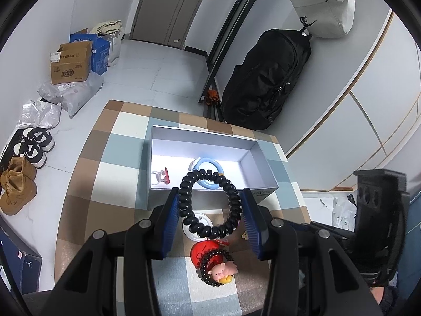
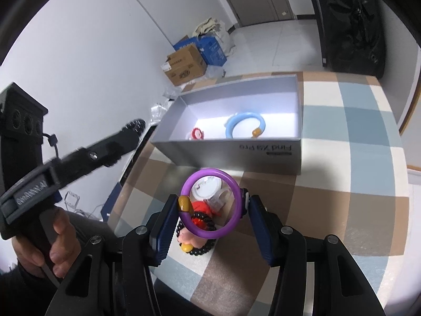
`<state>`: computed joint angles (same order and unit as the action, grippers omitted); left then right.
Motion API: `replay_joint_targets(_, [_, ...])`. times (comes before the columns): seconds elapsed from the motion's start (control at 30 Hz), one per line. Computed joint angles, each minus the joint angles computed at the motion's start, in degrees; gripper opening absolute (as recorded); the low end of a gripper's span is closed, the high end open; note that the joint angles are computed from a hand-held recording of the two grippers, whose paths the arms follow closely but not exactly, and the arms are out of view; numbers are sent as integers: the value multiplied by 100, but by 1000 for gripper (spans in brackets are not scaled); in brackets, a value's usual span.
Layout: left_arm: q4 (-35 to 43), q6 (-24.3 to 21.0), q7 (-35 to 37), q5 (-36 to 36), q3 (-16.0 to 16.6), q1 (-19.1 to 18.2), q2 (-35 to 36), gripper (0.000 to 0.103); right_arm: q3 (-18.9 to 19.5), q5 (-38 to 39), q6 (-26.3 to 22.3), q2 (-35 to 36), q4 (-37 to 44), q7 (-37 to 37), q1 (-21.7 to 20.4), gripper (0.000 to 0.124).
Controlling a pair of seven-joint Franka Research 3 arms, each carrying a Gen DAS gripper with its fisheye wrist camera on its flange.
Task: Organize jewelry
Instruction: 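Grasp the purple bangle with the right tool while the left tool holds the bracelet, then carry the black bracelet with the left tool while the right tool carries the purple bangle over the box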
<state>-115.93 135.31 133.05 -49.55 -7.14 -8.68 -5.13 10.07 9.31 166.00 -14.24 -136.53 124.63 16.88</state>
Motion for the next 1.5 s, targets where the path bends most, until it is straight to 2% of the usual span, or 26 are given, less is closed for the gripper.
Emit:
replay_joint_targets(0.37, [130, 234, -333, 197, -99, -56, 160, 40, 335, -520, 587, -304, -179, 630, -587, 53])
replay_joint_targets(0.53, [368, 202, -645, 320, -174, -38, 380, 40, 291, -405, 862, -332, -223, 748, -672, 53])
replay_joint_targets(0.7, [645, 258, -973, 499, -300, -10, 644, 40, 53, -172, 812, -117, -4, 431, -558, 53])
replay_joint_targets(0.93, [1074, 156, -1444, 861, -463, 92, 1063, 40, -563, 818, 804, 244, 291, -454, 30, 53])
replay_joint_targets(1.17, [1358, 63, -1771, 1477, -589, 128, 1350, 40, -768, 1831, 771, 628, 626, -1199, 224, 53])
replay_joint_targets(1.23, [1424, 36, -1777, 1553, -629, 164, 1413, 40, -846, 2237, 619, 698, 725, -1478, 268, 53])
replay_joint_targets(1.37, [1472, -57, -1762, 1650, -679, 215, 1454, 40, -681, 2004, 563, 724, 738, -1258, 24, 53])
replay_joint_targets(1.5, [1474, -17, -1833, 1772, -699, 216, 1476, 40, -726, 2413, 470, 788, 777, -1471, 85, 53])
